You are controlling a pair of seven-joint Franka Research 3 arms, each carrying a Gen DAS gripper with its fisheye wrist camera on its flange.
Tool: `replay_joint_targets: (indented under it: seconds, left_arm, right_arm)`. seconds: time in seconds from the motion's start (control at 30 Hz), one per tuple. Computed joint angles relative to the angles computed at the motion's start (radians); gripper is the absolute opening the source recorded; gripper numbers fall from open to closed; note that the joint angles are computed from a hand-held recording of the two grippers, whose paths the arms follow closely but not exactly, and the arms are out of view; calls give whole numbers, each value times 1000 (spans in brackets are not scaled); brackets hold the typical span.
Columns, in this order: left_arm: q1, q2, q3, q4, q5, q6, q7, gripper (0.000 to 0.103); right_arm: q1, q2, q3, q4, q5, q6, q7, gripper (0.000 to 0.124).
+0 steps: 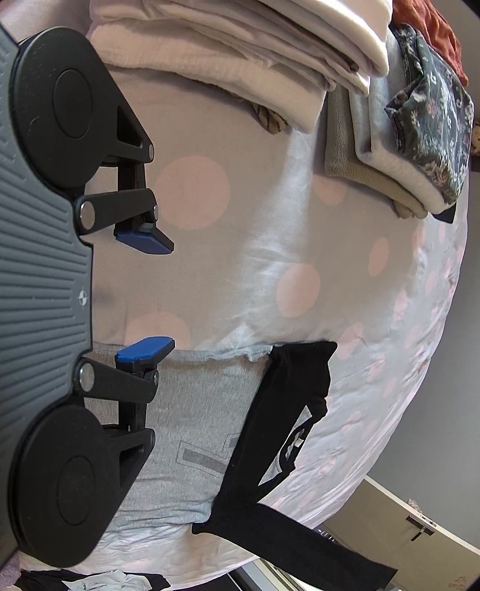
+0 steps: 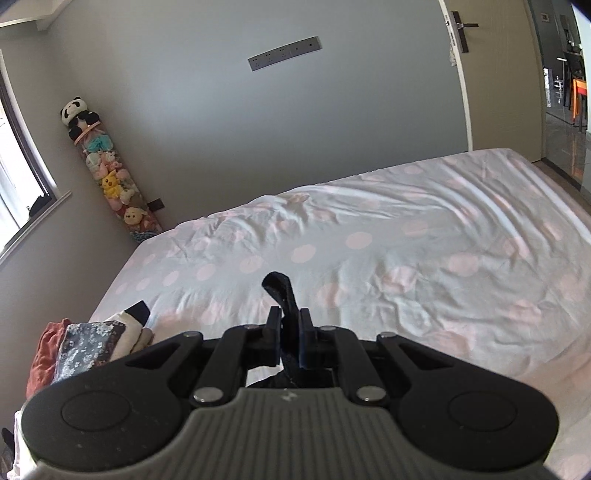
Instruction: Fold clothes
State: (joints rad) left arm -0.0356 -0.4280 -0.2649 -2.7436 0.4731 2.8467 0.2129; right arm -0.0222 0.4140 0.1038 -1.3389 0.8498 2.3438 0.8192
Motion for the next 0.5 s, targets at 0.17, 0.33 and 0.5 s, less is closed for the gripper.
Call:
replay_joint_targets:
  seconds: [0.17,0.33,0.5]
  left_arm:
    - [17,9,7,-8,13,21,4,47]
    - [35,52,14,-1,23,69,22,47]
    - [56,102,25,20,35,106,52,47]
  right_arm:
    - [52,2,18,-35,-25,11,-13,10]
    - [98,48,31,-59,-56,29,-7,10]
    - [129,108,52,-97,-67,27,6,10]
